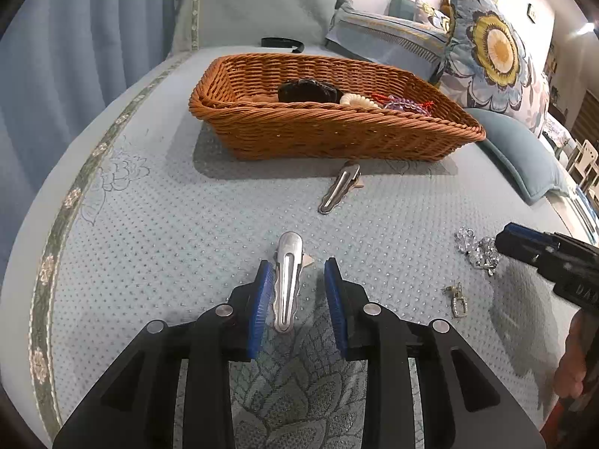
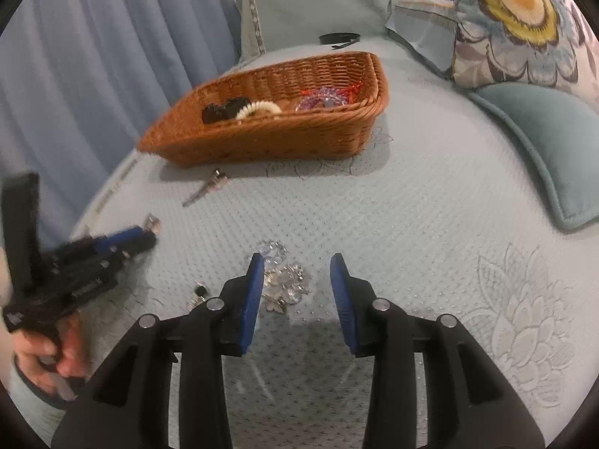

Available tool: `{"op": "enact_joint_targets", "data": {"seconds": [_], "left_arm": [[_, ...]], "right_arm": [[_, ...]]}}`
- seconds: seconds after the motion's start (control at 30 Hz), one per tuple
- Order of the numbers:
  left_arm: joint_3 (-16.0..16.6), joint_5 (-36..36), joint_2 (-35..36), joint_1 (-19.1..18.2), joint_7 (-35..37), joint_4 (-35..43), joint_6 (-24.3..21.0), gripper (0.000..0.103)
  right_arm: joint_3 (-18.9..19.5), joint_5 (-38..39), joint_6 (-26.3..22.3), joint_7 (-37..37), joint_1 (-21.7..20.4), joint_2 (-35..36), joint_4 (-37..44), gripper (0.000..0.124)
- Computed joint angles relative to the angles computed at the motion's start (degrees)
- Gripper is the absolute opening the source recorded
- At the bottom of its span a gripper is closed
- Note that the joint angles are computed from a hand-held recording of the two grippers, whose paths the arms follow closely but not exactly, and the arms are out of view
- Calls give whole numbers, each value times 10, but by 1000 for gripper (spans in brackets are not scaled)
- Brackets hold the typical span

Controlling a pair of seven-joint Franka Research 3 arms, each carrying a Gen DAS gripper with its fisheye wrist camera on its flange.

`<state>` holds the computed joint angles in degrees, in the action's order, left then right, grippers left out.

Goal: Organize jewelry

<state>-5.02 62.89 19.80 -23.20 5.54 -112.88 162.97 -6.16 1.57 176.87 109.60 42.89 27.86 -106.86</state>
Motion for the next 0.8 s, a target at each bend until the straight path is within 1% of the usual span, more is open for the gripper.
{"op": "enact_joint_targets", "data": {"seconds": [0.03,0.07,0.1,0.13,0.17,0.2,0.23,0.27,0.33,0.37,0.43,0.5,0.57,0.6,0.7,0.73,0.8], "left_arm": [[0,1,0,-1,-1,0,-2,27],[1,5,1,-4,-3,2,-7,27],[2,8,2,-6,-4,4,-11,27],[2,15,4,-9,-7,6,-19,27],[2,22,6,-14,-8,10,-30,26],[2,28,6,-16,-9,12,-37,22],[0,34,8,-17,-7,14,-40,12],[0,41,7,-17,-11,13,-37,12],[3,63,0,-14,-35,8,-15,12],[5,76,-3,-14,-49,6,-9,12],[10,122,-13,-14,-92,2,9,12],[11,176,-22,-10,-146,0,29,12],[5,221,-29,-5,-188,0,33,12],[1,249,-33,-1,-215,0,35,12],[-17,288,-38,13,-250,2,32,12],[-22,299,-40,17,-259,3,32,12],[-32,317,-44,24,-272,4,30,12]], "right_arm": [[-27,-13,-21,11,25,9,12,33],[-59,-32,-33,32,54,18,21,33],[-84,-53,-30,52,77,22,22,30],[-89,-70,-30,55,83,24,25,22],[-74,-70,-29,40,73,24,27,9],[-79,-86,-26,49,78,24,26,8],[-86,-95,-23,55,85,23,24,8],[-76,-94,-9,52,75,19,17,7],[-19,-68,34,23,24,5,-2,7],[-3,-57,52,11,10,-1,-10,7],[-3,-44,90,-3,10,-15,-31,7],[20,-33,123,-20,-10,-25,-47,7],[51,-25,145,-34,-36,-31,-56,7],[56,-19,156,-41,-39,-34,-61,7],[72,-3,176,-62,-50,-41,-68,7],[83,0,180,-67,-59,-42,-69,7],[118,0,191,-73,-91,-46,-73,7]]}}
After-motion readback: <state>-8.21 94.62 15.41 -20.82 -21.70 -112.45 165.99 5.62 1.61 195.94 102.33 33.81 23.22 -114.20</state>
